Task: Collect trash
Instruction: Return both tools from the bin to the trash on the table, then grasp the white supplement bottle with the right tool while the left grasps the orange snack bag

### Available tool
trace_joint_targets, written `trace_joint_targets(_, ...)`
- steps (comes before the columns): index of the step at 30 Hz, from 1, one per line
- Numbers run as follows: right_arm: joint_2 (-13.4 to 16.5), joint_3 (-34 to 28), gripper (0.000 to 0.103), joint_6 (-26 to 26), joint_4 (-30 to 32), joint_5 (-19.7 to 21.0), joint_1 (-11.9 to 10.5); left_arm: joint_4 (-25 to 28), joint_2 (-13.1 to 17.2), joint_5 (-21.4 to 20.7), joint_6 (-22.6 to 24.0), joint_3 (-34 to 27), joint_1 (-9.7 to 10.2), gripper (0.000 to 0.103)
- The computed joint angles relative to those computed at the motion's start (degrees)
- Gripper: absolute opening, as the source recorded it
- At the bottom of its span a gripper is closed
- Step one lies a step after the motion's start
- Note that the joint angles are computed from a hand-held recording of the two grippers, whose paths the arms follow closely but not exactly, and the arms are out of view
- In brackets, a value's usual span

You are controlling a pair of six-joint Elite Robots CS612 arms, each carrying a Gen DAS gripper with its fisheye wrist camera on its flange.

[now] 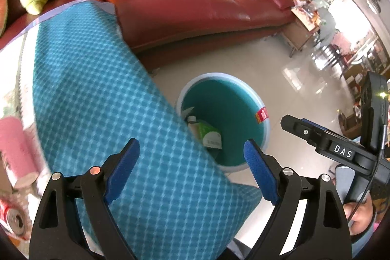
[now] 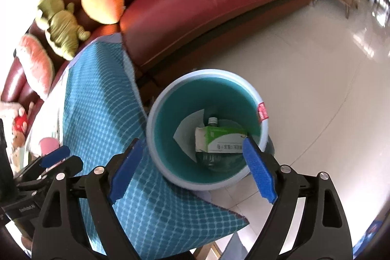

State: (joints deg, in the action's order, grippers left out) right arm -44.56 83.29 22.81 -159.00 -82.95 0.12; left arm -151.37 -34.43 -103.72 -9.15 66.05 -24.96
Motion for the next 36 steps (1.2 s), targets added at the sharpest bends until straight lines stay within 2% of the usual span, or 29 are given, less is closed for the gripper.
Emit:
trace_joint_targets(8, -0.9, -0.2, 0.081, -3.6, 0.8, 0.5, 3.3, -6.0, -4.9, 0.8, -2.0, 8.2, 2.12, 0.090)
trace_joint_targets(14, -1.0, -1.6, 0.081, -5.4, 2.7, 2.1, 6.1, -11.7, -8.8, 2.3, -3.2, 14.8, 4.47, 0.093)
trace_joint_targets(22, -0.8, -3.7, 0.081, -7.9, 6.3, 3.9, 9.3, -16.4, -12.4, 4.8, -4.8, 21.8, 7.19, 0.093)
trace_joint_targets(31, 1.2, -6.6, 0.081, -11.1, 15.6, 11.2, 11.8, -18.3, -14.6, 6.7, -5.3, 27.8, 9.83, 0.093)
trace_joint_targets(36, 2.9, -8.1, 0.081, -11.5, 17.6, 12.4, 13.1, -18.5, -14.8, 7.0, -6.9, 29.6, 10.79, 0.093)
